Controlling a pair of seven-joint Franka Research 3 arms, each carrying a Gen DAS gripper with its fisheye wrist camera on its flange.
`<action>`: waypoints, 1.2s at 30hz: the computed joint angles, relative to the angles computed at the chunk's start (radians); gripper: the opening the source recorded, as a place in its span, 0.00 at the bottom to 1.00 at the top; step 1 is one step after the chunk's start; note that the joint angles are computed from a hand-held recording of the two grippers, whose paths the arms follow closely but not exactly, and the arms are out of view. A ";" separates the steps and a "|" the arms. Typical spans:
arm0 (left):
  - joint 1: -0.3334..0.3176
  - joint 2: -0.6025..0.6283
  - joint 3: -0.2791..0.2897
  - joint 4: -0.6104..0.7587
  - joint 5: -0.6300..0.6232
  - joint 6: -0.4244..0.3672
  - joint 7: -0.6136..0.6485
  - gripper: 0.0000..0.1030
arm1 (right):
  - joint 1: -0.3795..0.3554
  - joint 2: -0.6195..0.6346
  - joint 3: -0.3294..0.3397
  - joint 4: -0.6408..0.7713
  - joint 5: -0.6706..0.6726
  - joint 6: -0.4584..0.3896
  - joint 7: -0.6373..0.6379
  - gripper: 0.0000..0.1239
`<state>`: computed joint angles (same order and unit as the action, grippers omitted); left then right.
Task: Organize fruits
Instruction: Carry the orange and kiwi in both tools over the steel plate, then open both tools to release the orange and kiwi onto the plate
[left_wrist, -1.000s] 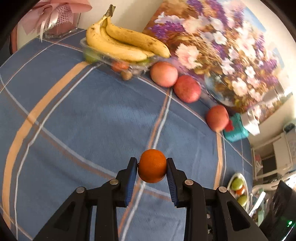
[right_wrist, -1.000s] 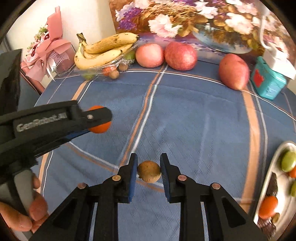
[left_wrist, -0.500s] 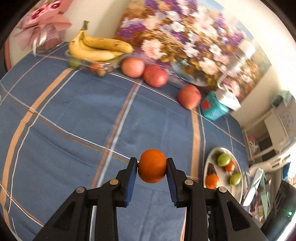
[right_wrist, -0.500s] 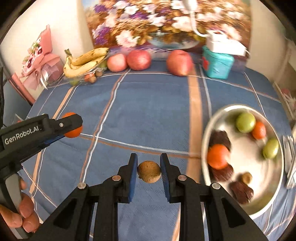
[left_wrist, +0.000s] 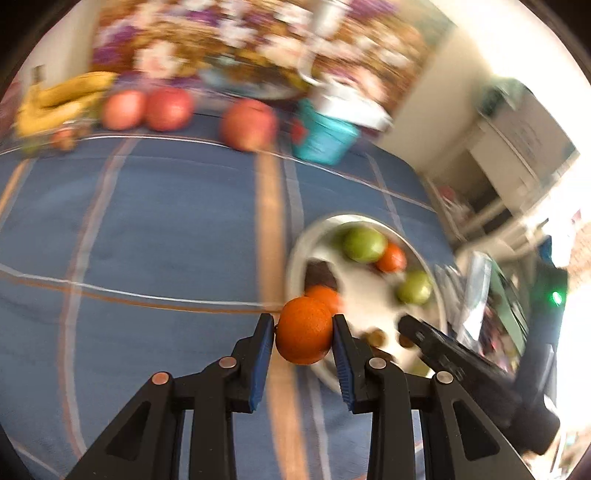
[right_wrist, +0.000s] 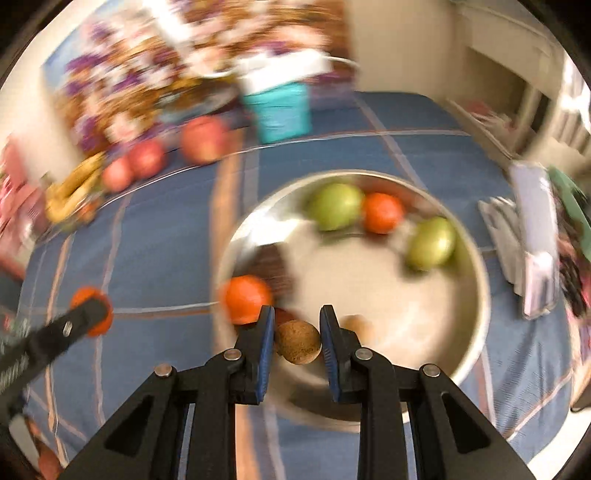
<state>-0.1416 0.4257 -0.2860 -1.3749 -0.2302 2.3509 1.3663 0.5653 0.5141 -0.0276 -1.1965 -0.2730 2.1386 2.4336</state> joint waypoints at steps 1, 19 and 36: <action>-0.005 0.016 -0.011 0.021 -0.002 -0.013 0.018 0.33 | -0.004 -0.016 -0.006 -0.028 0.002 0.004 0.019 0.21; -0.065 0.092 -0.015 0.102 0.056 -0.086 0.077 0.34 | -0.063 -0.090 0.010 -0.155 0.009 0.025 0.127 0.21; -0.062 0.096 -0.014 0.109 0.053 -0.086 0.061 0.44 | -0.062 -0.070 0.011 -0.126 0.027 0.011 0.093 0.22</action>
<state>-0.2032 0.5222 -0.2995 -1.2657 -0.1773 2.2646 1.4269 0.5033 0.4446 -0.0163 -1.3221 -0.2463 2.1493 2.5269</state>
